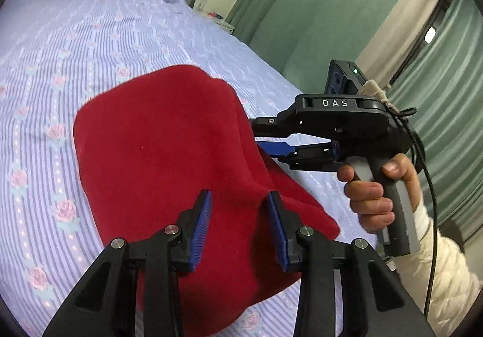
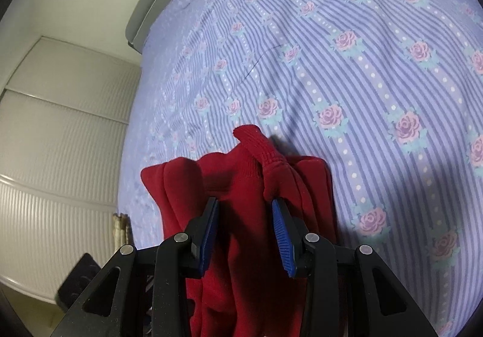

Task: Fold small clothes

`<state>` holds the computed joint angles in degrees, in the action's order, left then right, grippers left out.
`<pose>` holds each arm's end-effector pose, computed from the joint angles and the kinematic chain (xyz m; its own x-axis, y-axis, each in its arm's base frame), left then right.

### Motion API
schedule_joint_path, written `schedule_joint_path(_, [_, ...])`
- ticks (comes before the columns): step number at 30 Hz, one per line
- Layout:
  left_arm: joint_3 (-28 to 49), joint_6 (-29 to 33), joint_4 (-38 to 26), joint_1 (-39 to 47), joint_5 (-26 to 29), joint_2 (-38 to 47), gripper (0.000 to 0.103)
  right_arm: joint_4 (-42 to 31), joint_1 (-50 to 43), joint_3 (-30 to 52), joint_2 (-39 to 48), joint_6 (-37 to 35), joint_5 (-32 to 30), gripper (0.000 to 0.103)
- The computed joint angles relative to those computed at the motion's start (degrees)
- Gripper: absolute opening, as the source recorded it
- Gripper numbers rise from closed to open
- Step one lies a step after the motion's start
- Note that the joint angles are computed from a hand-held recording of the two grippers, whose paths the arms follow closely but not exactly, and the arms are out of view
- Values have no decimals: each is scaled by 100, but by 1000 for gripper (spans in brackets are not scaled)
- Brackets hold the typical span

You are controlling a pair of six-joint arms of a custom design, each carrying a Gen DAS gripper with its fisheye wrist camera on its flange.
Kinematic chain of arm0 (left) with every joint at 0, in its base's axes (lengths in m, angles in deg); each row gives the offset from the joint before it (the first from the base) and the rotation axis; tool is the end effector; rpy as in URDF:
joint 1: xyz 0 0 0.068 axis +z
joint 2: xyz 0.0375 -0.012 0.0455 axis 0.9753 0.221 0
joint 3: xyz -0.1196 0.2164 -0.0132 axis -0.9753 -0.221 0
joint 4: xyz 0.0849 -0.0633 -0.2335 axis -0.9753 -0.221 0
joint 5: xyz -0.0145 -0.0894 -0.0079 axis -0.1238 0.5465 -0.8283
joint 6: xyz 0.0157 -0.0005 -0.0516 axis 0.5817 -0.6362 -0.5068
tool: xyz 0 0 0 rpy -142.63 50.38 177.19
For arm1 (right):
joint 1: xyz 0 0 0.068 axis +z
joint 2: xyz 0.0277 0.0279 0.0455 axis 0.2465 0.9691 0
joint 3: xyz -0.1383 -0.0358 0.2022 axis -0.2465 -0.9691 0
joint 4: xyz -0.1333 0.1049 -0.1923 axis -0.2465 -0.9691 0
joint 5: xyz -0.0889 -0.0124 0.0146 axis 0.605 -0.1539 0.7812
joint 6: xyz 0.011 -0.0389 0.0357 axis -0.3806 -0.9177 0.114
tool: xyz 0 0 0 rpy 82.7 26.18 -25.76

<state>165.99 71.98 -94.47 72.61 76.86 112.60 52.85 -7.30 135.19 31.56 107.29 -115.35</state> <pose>0.3557 -0.0567 0.1703 -0.7190 0.3622 -0.5931 0.6884 0.4883 -0.5364 0.2778 -0.0875 0.1550 -0.6975 0.6993 -0.1565 0.4375 0.5885 0.6798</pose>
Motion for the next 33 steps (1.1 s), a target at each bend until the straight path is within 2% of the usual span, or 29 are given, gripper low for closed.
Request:
schedule_joint_path(3, [-332, 71, 112, 51, -23, -261, 37, 135, 50, -39, 25, 164, 89, 35])
schedule_joint_path(5, [-458, 101, 183, 50, -83, -413, 37, 163, 148, -124, -133, 94, 314, 23])
schedule_joint_path(7, [-502, 63, 185, 2, -115, -490, 37, -101, 517, -86, -468, -185, 996, 15])
schedule_joint_path(9, [-481, 115, 35, -14, -57, -549, 37, -205, 754, -131, -876, -370, 1407, 9])
schedule_joint_path(12, [-548, -101, 220, -99, -75, -594, 37, -87, 998, -239, -1422, -617, 1792, 9])
schedule_joint_path(13, [-506, -219, 239, -149, -89, -550, 38, 36, 1020, -280, -1496, -771, 1754, 8])
schedule_joint_path(15, [-262, -531, 194, -299, -85, -364, 38, 10, 996, -108, -1265, -826, 1769, 8])
schedule_joint_path(17, [-151, -585, 166, -460, -223, -296, 40, 91, 936, -72, -1136, -829, 1851, 8])
schedule_joint_path(19, [-340, -684, 402, -627, -483, -447, 44, 351, 946, -230, -1162, -742, 2271, 3])
schedule_joint_path(21, [-601, -739, 709, -724, -617, -654, 47, 307, 912, -306, -1136, -719, 2796, 3])
schedule_joint_path(24, [-604, -736, 805, -726, -571, -616, 47, 185, 858, -405, -1180, -731, 2896, 4])
schedule_joint_path(25, [-567, -719, 794, -706, -519, -566, 47, 181, 846, -517, -1384, -759, 2731, 10])
schedule_joint_path(26, [-536, -689, 762, -672, -451, -522, 47, 152, 854, -558, -1522, -866, 2467, 29])
schedule_joint_path(28, [-560, -608, 733, -626, -387, -521, 47, -66, 1070, -494, -1715, -1137, 2133, 54])
schedule_joint_path(30, [-548, -498, 733, -605, -393, -503, 47, -192, 1594, -259, -1626, -1258, 2458, 55])
schedule_joint_path(33, [-671, -352, 794, -633, -444, -591, 47, -328, 1970, 262, -980, -1416, 2788, 55])
